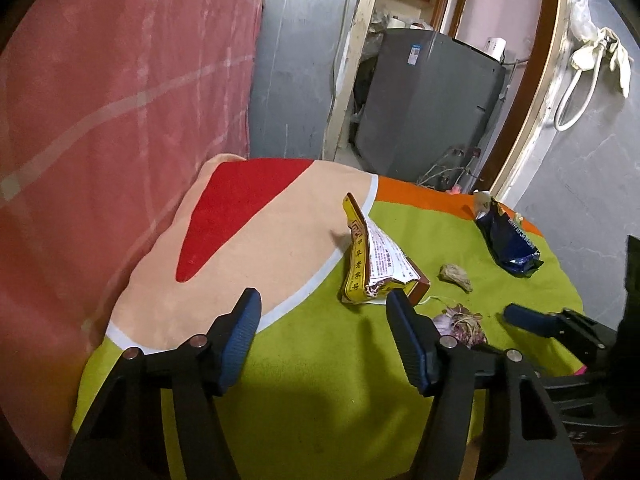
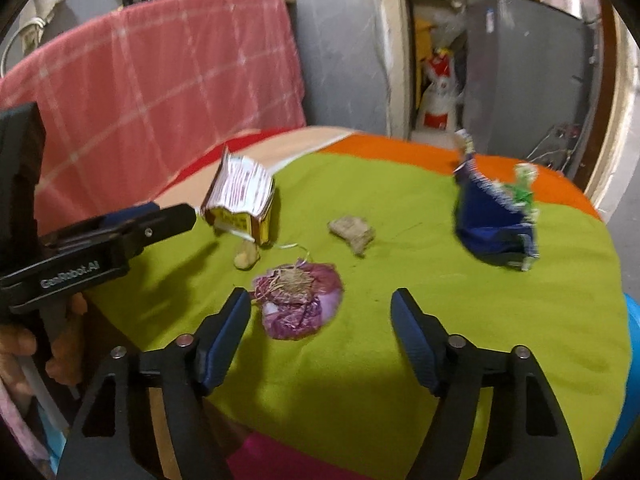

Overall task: Collect trash
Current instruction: 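Grasp yellow printed packet with left tool while right tool grasps purple wrapped bundle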

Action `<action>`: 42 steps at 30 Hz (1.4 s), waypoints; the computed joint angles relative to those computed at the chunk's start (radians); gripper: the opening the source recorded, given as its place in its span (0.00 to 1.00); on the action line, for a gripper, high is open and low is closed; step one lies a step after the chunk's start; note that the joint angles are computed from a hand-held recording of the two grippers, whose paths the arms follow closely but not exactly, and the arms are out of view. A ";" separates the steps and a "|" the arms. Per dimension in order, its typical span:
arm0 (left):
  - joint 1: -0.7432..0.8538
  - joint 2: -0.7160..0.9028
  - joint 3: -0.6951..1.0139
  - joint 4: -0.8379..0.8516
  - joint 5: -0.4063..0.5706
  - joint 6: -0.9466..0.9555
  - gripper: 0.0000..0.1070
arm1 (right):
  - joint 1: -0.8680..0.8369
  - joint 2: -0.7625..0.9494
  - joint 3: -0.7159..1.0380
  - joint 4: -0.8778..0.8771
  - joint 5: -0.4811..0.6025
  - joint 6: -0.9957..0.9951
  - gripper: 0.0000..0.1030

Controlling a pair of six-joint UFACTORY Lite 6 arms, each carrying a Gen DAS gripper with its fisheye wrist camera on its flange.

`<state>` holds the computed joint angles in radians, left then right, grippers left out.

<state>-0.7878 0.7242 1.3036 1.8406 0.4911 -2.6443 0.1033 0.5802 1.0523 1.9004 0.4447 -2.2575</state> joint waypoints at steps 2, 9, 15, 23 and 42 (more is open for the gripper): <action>0.011 -0.004 -0.007 0.032 -0.013 -0.029 0.55 | 0.019 0.037 0.052 -0.083 -0.031 0.090 0.63; 0.032 -0.002 0.003 0.114 -0.053 -0.091 0.55 | 0.027 0.064 0.092 -0.135 -0.053 0.134 0.42; 0.050 0.032 0.060 0.122 -0.089 -0.076 0.50 | 0.011 0.067 0.089 -0.113 -0.043 0.114 0.39; 0.070 0.079 0.143 0.108 -0.144 -0.050 0.34 | -0.039 0.064 0.091 -0.098 -0.023 0.114 0.39; 0.065 0.134 0.242 -0.128 -0.151 0.176 0.14 | -0.090 0.025 0.028 -0.038 0.047 0.024 0.38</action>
<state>-0.7228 0.8579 1.5459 1.7130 0.3399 -2.4685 0.0133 0.6051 1.0802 1.8628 0.4916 -2.2332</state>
